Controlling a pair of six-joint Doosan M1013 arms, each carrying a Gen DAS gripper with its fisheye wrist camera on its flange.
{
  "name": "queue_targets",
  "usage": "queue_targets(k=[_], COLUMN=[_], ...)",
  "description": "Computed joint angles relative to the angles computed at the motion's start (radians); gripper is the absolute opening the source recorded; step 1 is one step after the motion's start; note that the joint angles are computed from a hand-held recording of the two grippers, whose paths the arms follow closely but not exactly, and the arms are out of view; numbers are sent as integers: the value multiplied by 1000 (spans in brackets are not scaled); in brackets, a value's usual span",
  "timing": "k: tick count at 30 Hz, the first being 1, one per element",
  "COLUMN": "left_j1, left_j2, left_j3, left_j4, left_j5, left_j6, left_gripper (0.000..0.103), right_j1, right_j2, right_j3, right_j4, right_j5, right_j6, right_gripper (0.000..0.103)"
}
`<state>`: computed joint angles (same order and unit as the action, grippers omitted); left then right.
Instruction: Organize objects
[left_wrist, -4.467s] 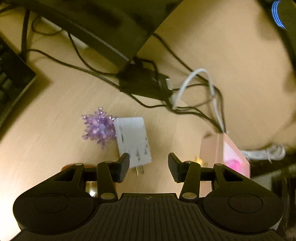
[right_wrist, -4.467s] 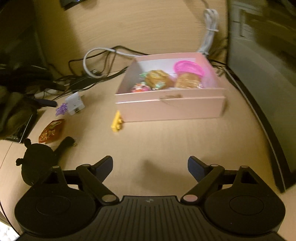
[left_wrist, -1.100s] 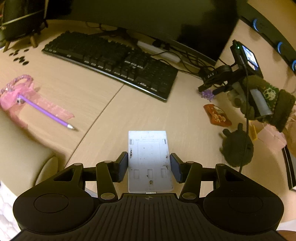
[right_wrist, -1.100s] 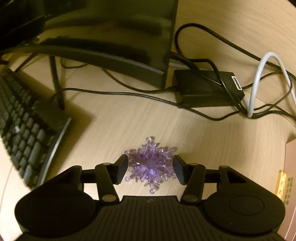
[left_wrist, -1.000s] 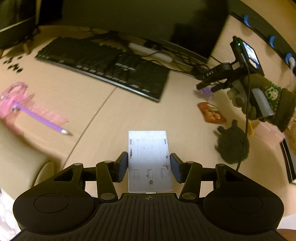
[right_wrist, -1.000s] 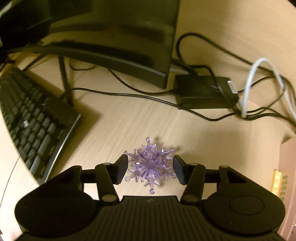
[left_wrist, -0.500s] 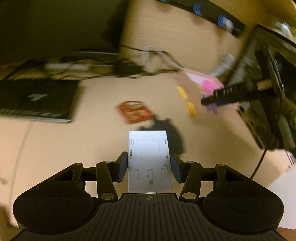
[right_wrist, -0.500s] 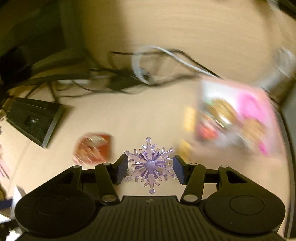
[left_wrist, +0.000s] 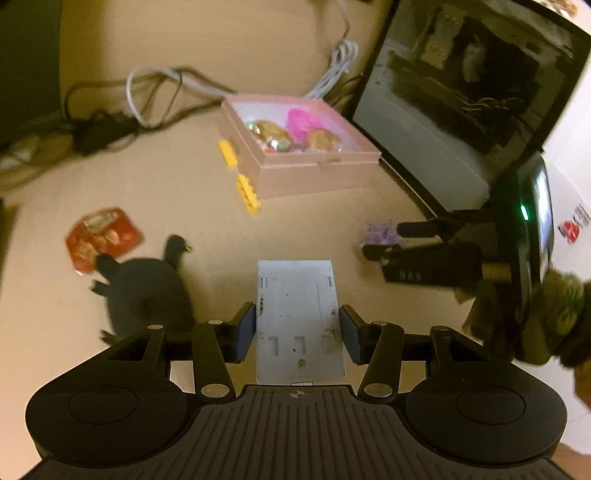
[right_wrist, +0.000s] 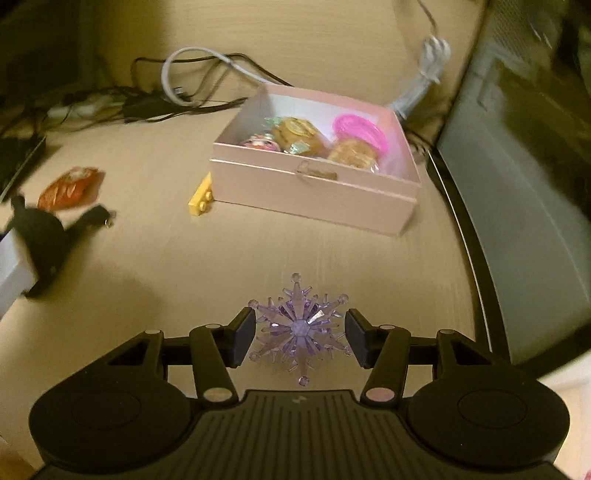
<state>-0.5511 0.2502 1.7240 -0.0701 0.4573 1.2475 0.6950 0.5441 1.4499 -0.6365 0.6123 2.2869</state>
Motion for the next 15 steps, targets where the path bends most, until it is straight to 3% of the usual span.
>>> queue_targets(k=[3,7,15], left_j1=[6,-4,-21], left_j2=[24,49,105], left_j3=[-27,-54,-124], left_j4=[-6,84,93], left_j5=[34,71,158], left_j6=[-48,-155,-140], left_gripper=[54,54,54], right_j1=[4,-1,-26], right_j2=[-21,-45,-31], right_j3=[51,112,110], right_j4=[-75,-80,-24], right_j5=[-48,-88,-107], right_j6=[35,41,126], right_gripper=[88,88,88])
